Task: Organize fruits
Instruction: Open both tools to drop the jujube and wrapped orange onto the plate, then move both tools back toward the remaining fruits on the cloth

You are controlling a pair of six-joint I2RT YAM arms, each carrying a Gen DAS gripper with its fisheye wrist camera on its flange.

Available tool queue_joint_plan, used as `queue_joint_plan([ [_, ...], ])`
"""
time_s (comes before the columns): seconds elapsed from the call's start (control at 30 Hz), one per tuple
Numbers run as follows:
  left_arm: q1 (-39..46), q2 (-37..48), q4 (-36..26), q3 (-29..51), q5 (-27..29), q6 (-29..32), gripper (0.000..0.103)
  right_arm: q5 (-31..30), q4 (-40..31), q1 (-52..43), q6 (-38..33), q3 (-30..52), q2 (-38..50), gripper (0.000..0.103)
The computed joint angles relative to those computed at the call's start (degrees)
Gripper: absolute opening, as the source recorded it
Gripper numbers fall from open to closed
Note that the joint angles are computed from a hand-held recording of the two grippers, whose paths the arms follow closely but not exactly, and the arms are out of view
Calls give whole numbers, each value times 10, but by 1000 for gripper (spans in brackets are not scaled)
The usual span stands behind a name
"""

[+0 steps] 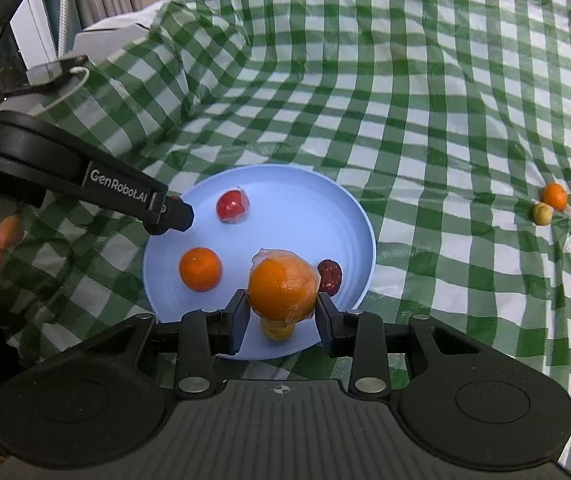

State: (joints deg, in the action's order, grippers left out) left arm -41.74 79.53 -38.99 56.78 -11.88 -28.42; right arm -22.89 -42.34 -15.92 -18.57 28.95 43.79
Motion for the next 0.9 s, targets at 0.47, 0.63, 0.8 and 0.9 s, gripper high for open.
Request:
queue_joint_plan([
  [0.47,4,9,7,10,-30,18,103,16,63,33,32,7,57,82],
  [0.63,-17,-52,-57,-5,-42,0,103,-13,-60,-16,-11,38,13,87],
  [0.8,-60,-134,-143,-30,-60,-75,103,-46,-200,-91,-78,63,-69,95],
  [0.9,-106,-166,-184,-37,-82,-119,103,-62,-250,-128,-115,77,-100,96],
])
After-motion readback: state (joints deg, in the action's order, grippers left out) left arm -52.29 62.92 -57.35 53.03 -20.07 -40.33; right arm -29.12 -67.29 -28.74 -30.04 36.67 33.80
